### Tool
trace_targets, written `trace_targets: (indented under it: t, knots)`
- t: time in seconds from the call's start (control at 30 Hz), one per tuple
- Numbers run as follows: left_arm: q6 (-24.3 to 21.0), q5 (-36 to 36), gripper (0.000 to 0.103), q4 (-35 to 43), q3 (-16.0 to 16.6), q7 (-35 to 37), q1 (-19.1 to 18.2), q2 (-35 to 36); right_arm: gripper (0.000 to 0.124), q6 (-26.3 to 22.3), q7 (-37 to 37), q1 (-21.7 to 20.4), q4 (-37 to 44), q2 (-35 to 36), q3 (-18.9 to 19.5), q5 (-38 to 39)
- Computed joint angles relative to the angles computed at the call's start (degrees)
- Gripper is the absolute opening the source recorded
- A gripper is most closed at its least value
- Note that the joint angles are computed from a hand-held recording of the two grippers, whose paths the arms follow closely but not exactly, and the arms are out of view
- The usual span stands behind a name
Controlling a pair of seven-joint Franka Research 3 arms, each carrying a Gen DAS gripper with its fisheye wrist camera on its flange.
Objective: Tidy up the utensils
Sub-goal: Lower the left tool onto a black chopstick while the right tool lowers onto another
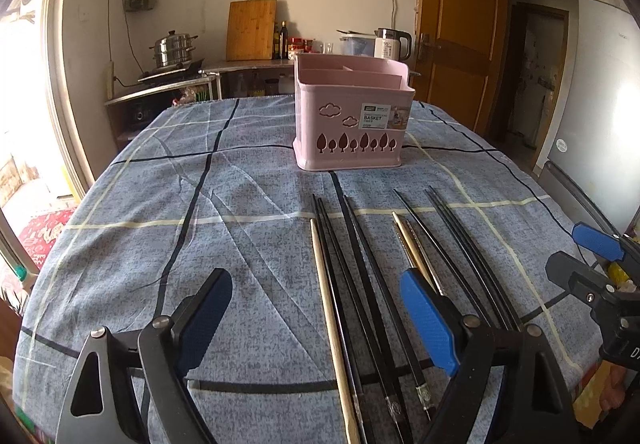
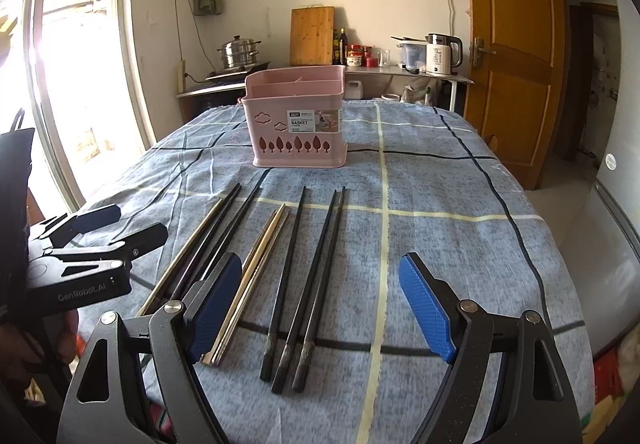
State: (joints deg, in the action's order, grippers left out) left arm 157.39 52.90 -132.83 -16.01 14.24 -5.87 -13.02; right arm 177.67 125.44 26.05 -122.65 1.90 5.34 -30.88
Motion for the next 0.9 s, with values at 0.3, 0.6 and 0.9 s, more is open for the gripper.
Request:
trace_targets:
  t: [0.3, 0.6, 0.9]
  knots:
    - [1.29, -14.05, 0.062, 7.61, 4.65, 15.69, -0.82, 9.08, 0.062, -7.54, -17.83, 0.68, 12.06, 9.02, 1.07, 16.54]
    - [2.74, -25.62, 0.041, 13.29, 6.33, 28.38, -0.89, 15.68, 0.027, -17.49, -31.77, 1.26, 25.41, 18.53, 2.19, 31.61]
    - [1.47, -33.55, 0.023, 16.85, 6.56, 36.43, -0.8, 19.52, 0.012, -25.72, -37.02, 2.79, 36.07, 25.62, 1.63, 37.62]
